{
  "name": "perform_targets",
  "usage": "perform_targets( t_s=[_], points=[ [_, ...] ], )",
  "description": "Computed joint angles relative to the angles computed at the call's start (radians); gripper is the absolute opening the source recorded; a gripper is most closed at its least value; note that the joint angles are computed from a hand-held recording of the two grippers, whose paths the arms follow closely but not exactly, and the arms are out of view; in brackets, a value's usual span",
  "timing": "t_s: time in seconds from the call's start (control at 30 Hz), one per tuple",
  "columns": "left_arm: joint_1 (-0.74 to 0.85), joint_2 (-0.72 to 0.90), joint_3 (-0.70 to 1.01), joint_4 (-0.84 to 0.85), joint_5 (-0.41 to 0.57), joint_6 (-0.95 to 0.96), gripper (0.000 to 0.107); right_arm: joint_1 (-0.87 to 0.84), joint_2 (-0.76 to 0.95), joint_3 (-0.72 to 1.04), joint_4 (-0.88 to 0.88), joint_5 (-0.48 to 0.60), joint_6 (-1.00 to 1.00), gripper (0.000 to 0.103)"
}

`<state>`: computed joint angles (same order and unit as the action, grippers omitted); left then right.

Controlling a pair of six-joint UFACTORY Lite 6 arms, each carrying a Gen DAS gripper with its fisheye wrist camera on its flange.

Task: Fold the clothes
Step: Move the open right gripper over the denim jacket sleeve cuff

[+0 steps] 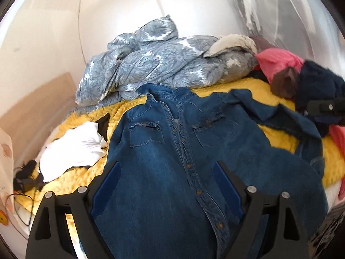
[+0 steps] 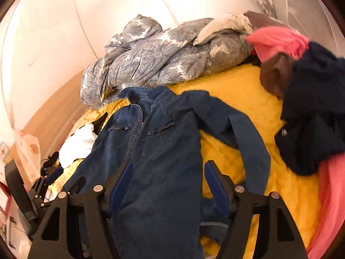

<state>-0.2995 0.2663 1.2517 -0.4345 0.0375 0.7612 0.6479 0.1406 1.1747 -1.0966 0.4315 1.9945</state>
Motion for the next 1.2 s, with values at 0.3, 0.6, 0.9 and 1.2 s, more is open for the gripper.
perform_targets(
  t_s=[0.3, 0.6, 0.9, 1.2],
  points=[
    [0.015, -0.212, -0.217, -0.186, 0.104, 0.147, 0.089, 0.224, 0.002, -0.002, 0.114, 0.073, -0.111, 0.071],
    [0.115, -0.389, -0.342, -0.317, 0.203, 0.226, 0.089, 0.384, 0.239, 0.292, 0.186, 0.337, -0.224, 0.071],
    [0.156, -0.499, -0.422, -0.333, 0.264, 0.257, 0.089, 0.458, 0.343, 0.435, 0.226, 0.503, -0.255, 0.071],
    [0.069, -0.523, -0.452, -0.183, 0.220, 0.099, 0.089, 0.479, 0.301, 0.345, 0.214, 0.542, -0.188, 0.071]
  ],
)
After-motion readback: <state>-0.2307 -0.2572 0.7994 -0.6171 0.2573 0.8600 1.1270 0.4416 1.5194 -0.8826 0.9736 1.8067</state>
